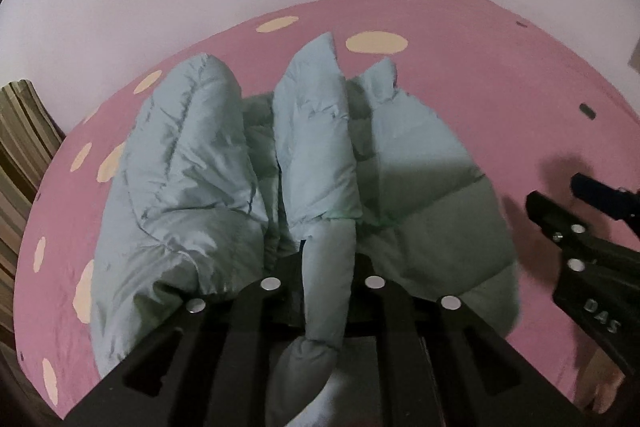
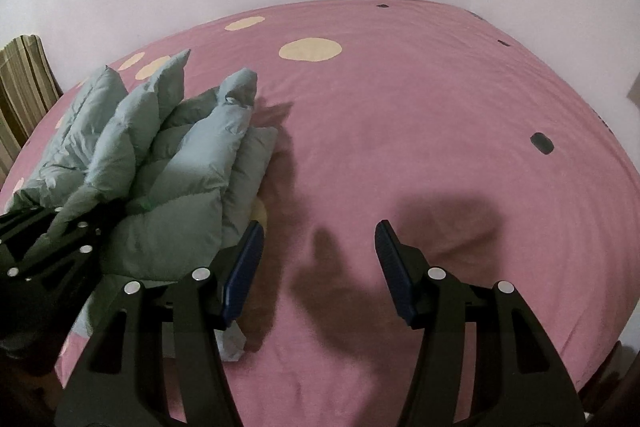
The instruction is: Fold large clothes
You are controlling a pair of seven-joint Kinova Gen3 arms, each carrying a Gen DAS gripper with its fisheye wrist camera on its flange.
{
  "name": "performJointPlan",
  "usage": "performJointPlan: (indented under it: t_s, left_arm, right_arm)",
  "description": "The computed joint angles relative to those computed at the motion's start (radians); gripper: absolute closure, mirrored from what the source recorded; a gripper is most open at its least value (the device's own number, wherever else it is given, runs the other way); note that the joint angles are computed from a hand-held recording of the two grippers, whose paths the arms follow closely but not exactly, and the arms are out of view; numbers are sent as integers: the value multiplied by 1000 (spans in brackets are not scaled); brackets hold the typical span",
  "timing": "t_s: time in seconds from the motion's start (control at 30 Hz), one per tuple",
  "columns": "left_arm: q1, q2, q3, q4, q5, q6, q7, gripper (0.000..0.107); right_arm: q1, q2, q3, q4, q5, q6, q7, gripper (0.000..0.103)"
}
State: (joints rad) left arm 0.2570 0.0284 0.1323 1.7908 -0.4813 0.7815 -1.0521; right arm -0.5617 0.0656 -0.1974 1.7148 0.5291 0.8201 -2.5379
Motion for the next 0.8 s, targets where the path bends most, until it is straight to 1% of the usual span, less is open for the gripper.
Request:
performJointPlan:
  t_s: [0.03, 0.1, 0.17, 0.2, 0.27, 0.33, 0.4, 0.47, 0.53, 0.6, 0.63, 0.73, 0.8]
  left_arm:
    - [1, -18, 1, 3, 8, -3, -1, 84]
    - [-3, -57, 6, 4, 34, -6, -15, 61]
    - [-19, -108, 8, 21, 60, -30, -38, 51]
    - [-28, -136, 11, 28, 72, -35, -51, 48]
    - [-48, -184, 19, 36, 94, -37, -71, 46]
    - [-74, -243, 7, 55, 127, -54, -105, 44]
    - [-109, -287, -1, 70, 139, -66, -121, 41]
    - [-158, -317, -1, 81, 133, -66, -124, 41]
    - [-215, -331, 9, 90, 118, -69, -119, 41]
    - [-293, -337, 26, 110, 78, -74, -93, 41]
    - [-318, -333, 26, 115, 69, -72, -88, 40]
    - [-369, -326, -2, 140, 65, -85, -84, 40]
    - [-391, -320, -20, 155, 70, -97, -91, 40]
  right_arm:
    - [-3, -3, -2, -1, 6, 6, -4, 45]
    - [-9, -4, -7, -12, 19, 20, -8, 45]
    - [-13, -8, -10, -20, 25, 27, -4, 45]
    - [-15, -10, -12, -25, 26, 31, -4, 45]
    - [-23, -12, -19, -40, 37, 42, -4, 45]
    - [-32, -11, -26, -56, 42, 50, -2, 45]
    - [-44, -8, -34, -76, 46, 58, 4, 45]
    - [-57, 0, -39, -100, 42, 61, 20, 45]
    - [-71, 10, -43, -125, 41, 63, 36, 45]
    - [-90, 23, -45, -155, 41, 68, 51, 45]
    - [-99, 28, -44, -167, 41, 70, 56, 45]
    - [-136, 53, -45, -214, 54, 82, 70, 45]
    - [-153, 75, -42, -252, 32, 80, 101, 44]
